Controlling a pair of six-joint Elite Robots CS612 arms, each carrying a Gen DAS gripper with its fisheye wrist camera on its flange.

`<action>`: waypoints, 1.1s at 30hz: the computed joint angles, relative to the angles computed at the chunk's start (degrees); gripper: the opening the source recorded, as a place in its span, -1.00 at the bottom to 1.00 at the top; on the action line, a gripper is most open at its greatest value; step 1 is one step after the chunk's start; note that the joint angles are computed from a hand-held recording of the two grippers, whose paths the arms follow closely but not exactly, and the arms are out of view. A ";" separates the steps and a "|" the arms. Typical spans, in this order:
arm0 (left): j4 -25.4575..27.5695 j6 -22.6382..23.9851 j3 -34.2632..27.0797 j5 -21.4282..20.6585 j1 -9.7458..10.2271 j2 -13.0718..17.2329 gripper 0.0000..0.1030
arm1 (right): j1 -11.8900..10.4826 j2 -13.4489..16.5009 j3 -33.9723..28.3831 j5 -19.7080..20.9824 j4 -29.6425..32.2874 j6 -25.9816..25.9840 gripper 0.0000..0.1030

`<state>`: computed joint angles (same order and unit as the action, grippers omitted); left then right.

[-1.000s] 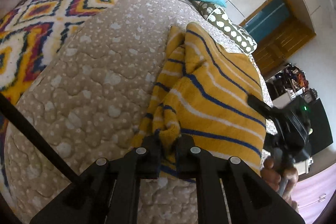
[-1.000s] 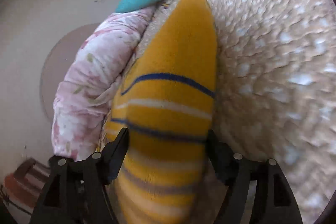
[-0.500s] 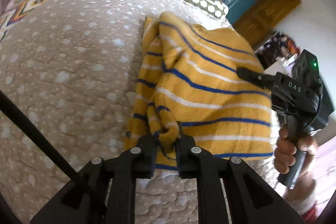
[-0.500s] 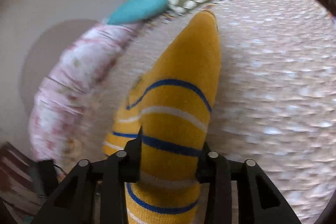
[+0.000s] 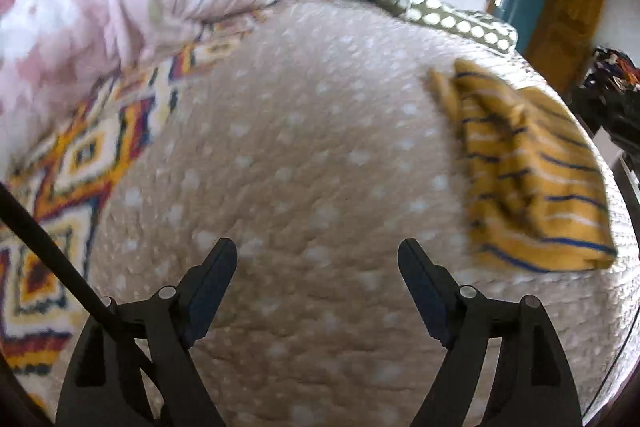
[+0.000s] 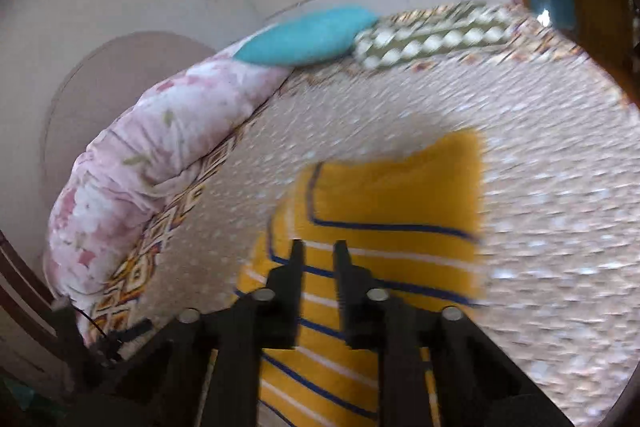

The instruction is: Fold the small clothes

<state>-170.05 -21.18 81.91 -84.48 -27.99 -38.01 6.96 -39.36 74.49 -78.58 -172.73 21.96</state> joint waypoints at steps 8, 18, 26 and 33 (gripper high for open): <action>-2.36 0.95 0.16 -4.79 0.92 0.69 0.93 | 0.18 11.55 -14.29 17.74 4.63 12.58 -0.77; -0.44 2.46 -0.96 -3.73 0.52 1.19 0.99 | 3.25 4.34 0.51 18.71 1.89 1.92 -0.80; 2.46 4.48 -1.50 0.50 -0.53 1.17 0.99 | -0.61 -3.57 14.03 8.95 -14.93 9.05 -0.75; 3.82 4.96 -1.87 1.55 -0.78 1.19 1.00 | -1.53 -1.73 19.96 14.93 -18.83 12.74 -0.80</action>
